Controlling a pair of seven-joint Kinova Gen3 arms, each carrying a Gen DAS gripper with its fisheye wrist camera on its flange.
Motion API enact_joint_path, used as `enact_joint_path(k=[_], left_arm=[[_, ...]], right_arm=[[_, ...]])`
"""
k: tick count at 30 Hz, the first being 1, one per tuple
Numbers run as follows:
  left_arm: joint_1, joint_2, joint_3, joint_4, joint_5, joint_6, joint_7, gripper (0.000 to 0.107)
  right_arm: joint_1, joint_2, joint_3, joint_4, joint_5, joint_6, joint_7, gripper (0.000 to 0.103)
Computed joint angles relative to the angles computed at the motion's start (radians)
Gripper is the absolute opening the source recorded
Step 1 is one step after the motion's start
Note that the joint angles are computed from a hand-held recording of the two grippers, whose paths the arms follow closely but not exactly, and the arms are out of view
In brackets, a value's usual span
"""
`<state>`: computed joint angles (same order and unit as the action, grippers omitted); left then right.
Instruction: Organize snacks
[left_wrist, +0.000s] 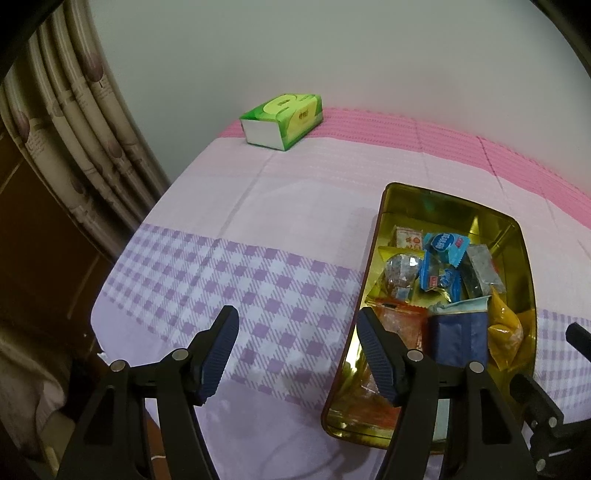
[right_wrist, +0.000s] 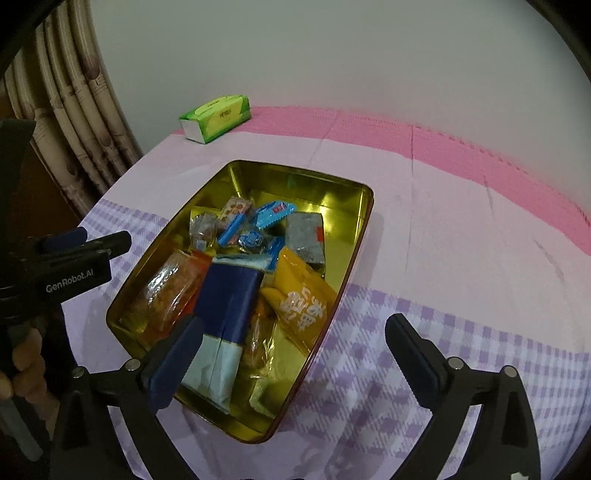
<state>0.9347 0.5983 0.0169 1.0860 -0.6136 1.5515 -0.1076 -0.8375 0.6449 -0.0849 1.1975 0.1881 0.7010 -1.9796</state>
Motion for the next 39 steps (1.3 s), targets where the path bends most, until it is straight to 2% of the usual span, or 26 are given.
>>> enact_joint_path(k=[7,39], left_arm=[[0.002,0.001,0.001,-0.005,0.001,0.0,-0.002,0.067],[-0.006,-0.004,0.003,0.009,0.007,-0.009,0.017,0.067]], right_arm=[[-0.009,-0.017,0.002,0.028,0.012,-0.028,0.003,0.098],[-0.025,-0.006,0.003,0.014,0.027,-0.016,0.014,0.098]])
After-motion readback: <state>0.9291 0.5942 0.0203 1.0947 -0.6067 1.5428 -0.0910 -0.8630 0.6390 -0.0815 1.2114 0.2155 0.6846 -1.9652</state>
